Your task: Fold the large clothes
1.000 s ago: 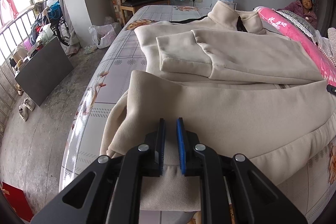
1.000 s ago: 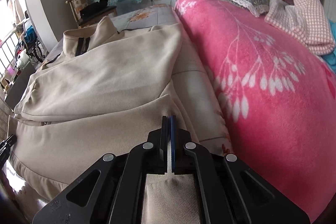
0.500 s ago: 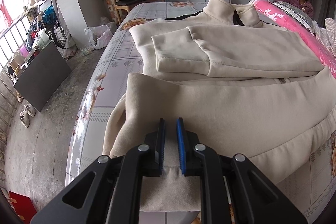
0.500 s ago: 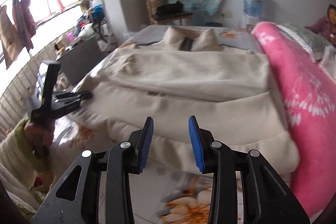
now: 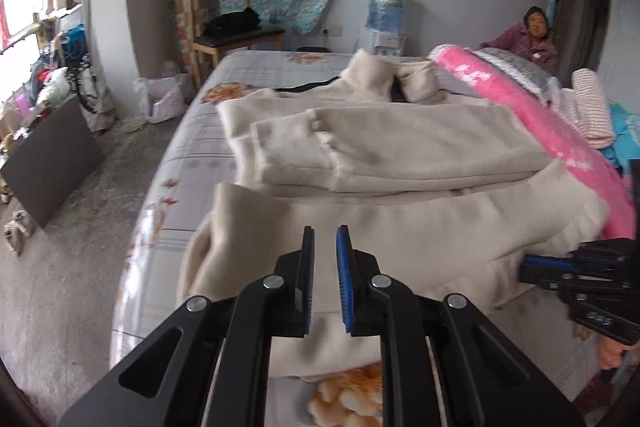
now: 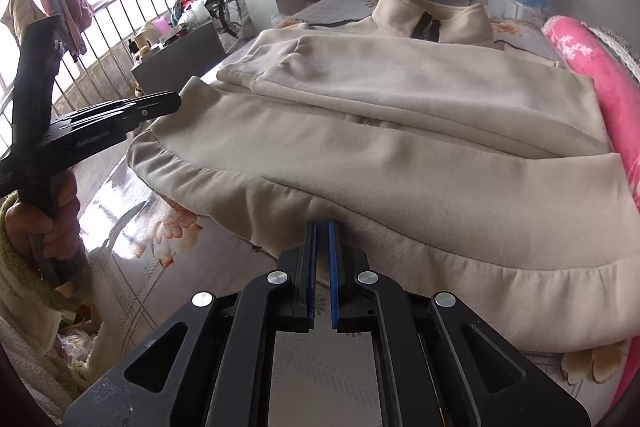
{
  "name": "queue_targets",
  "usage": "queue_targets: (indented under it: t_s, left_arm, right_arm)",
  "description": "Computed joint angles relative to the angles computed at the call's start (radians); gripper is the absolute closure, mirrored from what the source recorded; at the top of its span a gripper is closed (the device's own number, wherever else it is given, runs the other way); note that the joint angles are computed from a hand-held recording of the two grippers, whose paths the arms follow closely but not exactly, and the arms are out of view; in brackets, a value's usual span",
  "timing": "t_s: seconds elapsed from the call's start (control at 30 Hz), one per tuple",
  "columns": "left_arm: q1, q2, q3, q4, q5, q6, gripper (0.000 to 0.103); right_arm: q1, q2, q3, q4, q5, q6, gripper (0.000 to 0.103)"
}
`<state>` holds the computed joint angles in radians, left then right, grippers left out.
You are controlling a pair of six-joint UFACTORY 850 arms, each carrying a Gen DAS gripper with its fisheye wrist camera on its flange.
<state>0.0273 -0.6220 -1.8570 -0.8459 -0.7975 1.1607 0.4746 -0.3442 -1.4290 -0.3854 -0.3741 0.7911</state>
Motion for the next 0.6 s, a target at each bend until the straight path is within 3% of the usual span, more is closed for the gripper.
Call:
queue_targets:
  t_s: [0.07, 0.1, 0.2, 0.27, 0.47, 0.53, 0.6]
  left_arm:
    - [-0.007, 0.014, 0.022, -0.036, -0.121, 0.069, 0.091]
    - [-0.019, 0.026, 0.043, -0.033, -0.144, 0.100, 0.091]
    - [-0.067, 0.046, 0.094, 0.030, -0.107, 0.122, 0.091]
    - [-0.100, 0.032, 0.096, 0.134, -0.043, 0.043, 0.091]
    - [-0.098, -0.002, 0.055, 0.146, -0.073, -0.012, 0.091]
    - [-0.098, -0.001, 0.054, 0.155, -0.074, -0.023, 0.091]
    - [-0.098, -0.006, 0.043, 0.164, -0.087, -0.039, 0.091]
  right_arm:
    - [-0.008, -0.002, 0.000, 0.068, 0.009, -0.033, 0.100]
    - [-0.015, -0.002, 0.002, 0.116, 0.016, -0.062, 0.100]
    - [-0.041, 0.003, 0.011, 0.316, 0.039, -0.197, 0.100]
    - [-0.048, 0.010, 0.013, 0.380, 0.035, -0.242, 0.100]
    - [-0.040, 0.061, 0.035, 0.251, 0.089, -0.134, 0.094]
    - [-0.039, 0.032, 0.007, 0.199, 0.060, -0.096, 0.085]
    - [-0.040, -0.022, -0.044, 0.201, -0.021, -0.109, 0.082]
